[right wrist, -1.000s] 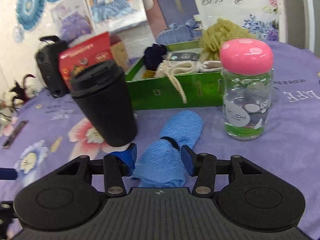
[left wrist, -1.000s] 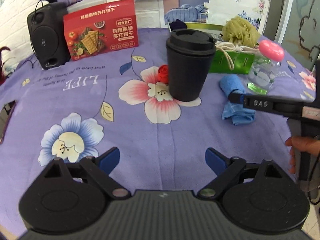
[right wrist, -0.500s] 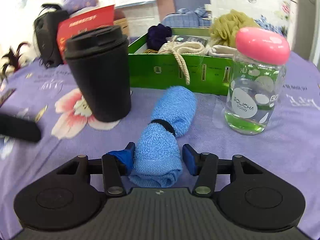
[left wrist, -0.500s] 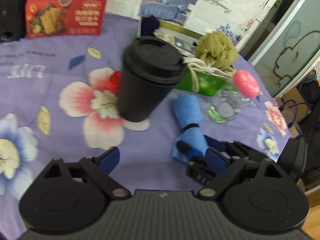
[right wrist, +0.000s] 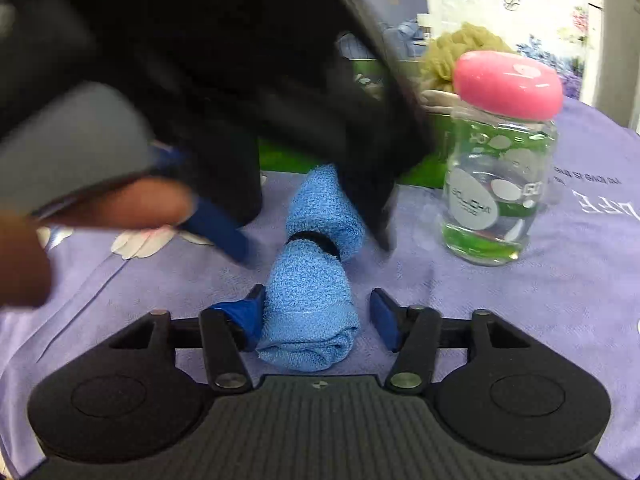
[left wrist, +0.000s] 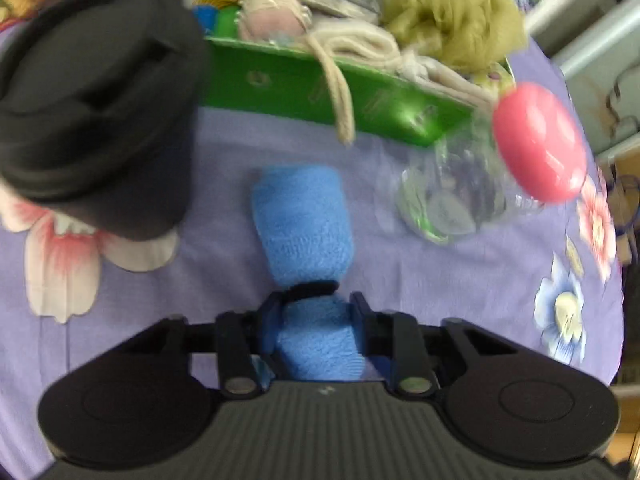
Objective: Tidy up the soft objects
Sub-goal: 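Close both grippers on the blue towel and lift it, then lower the blue towel into the green box and open both grippers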
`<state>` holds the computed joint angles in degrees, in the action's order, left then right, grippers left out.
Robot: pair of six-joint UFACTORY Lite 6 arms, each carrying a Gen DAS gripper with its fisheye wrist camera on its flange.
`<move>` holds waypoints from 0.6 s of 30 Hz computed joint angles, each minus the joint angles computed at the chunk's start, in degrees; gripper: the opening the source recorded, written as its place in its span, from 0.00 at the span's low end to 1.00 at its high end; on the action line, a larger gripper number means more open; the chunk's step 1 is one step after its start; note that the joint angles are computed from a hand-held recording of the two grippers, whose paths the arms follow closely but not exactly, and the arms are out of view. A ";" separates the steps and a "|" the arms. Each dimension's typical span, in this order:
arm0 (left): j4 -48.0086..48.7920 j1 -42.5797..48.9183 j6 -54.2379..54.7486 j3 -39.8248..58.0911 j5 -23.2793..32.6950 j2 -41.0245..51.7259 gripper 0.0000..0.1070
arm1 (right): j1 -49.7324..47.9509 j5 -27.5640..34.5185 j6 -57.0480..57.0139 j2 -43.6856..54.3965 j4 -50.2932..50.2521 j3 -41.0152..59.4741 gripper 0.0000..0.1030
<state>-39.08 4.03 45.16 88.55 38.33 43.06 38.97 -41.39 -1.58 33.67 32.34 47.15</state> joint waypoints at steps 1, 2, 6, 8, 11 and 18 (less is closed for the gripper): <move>-0.35 0.10 2.19 -2.15 -1.16 -1.85 0.20 | -0.83 -1.08 3.33 -0.88 -3.54 -1.65 0.16; -2.43 0.78 5.23 -4.00 -0.67 -3.56 0.20 | -1.48 -1.70 5.41 -1.87 -5.82 -3.14 0.10; -11.42 5.09 18.63 -13.65 3.15 -12.90 0.20 | -0.08 -5.31 5.11 -9.66 -5.45 -11.32 0.07; -13.72 6.77 22.01 -17.67 4.99 -18.04 0.20 | 2.33 -5.51 0.45 -15.10 -1.31 -14.75 0.07; -16.12 8.78 24.82 -22.12 6.84 -26.18 0.20 | 4.14 -4.13 -8.60 -22.00 4.30 -16.07 0.07; -10.06 7.12 9.88 10.21 12.21 -14.06 0.21 | -8.24 14.94 -27.67 -21.08 0.64 6.84 0.08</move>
